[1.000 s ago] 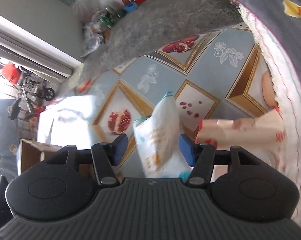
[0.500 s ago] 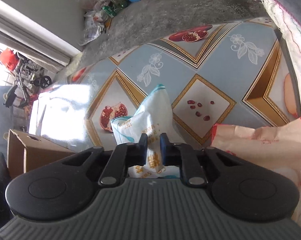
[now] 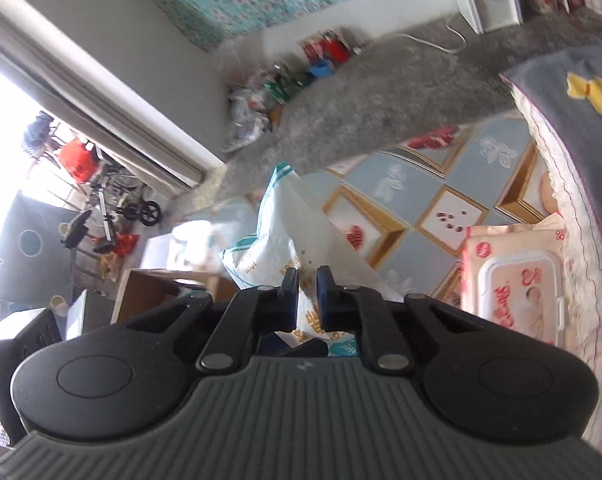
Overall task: Organize soft objects
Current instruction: 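Carry the cotton-swab bag with the right gripper into the box and release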
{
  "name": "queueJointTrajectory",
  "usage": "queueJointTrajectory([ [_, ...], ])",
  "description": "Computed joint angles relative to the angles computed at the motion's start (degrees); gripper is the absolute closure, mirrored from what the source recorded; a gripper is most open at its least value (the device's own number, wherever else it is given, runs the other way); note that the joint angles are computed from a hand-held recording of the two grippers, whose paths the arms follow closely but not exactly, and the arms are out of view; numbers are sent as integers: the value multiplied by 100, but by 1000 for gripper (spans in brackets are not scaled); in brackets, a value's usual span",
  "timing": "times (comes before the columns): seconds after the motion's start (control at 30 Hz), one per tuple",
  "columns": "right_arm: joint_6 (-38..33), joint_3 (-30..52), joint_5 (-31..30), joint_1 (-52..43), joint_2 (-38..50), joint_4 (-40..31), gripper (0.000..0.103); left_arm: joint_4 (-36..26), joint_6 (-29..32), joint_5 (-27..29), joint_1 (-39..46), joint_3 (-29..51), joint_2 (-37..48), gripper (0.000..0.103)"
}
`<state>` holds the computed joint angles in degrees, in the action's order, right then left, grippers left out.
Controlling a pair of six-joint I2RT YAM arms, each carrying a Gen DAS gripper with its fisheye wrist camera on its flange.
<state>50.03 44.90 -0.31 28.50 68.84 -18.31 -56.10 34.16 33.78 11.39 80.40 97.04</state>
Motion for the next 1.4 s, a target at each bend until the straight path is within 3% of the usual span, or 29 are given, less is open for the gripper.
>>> queueJointTrajectory([
  [0.17, 846, 593, 1155, 1772, -422, -455, 95, -1567, 1424, 607, 1445, 737, -336, 69],
  [0.3, 1473, 1018, 1621, 2943, 220, 121, 95, -2443, 2635, 749, 2719, 1433, -9, 69],
  [0.43, 2039, 1398, 1563, 3543, 1400, 1112, 95, -2815, 3220, 584, 3646, 2216, 785, 69],
  [0.53, 2476, 1826, 1289, 3722, 2507, 1724, 95, -2679, 3206, 304, 4029, 2679, 1441, 69],
  [0.63, 2806, 2478, 1030, 3794, 3553, 1849, 96, -2512, 3122, -16, 4198, 3117, 2094, 69],
  [0.87, 3322, 3773, 625, 3708, 5155, 1496, 96, -2203, 2722, -741, 4166, 4103, 3397, 71],
  [0.93, 3390, 4103, 609, 3618, 5494, 1310, 96, -2072, 2665, -886, 4176, 4033, 3463, 71],
  [1.1, 3152, 4155, 876, 3618, 5378, 1019, 94, -2575, 2743, -921, 4184, 4796, 4042, 62],
  [1.17, 2938, 3960, 1079, 3675, 5082, 986, 94, -2572, 2683, -944, 4120, 4783, 4076, 44],
  [1.27, 2686, 3463, 1410, 3826, 4505, 1084, 94, -2591, 2490, -1003, 3960, 4682, 4111, 32],
  [1.4, 2564, 2725, 1863, 4135, 3743, 1258, 93, -2489, 2297, -1265, 3672, 4467, 4137, 29],
])
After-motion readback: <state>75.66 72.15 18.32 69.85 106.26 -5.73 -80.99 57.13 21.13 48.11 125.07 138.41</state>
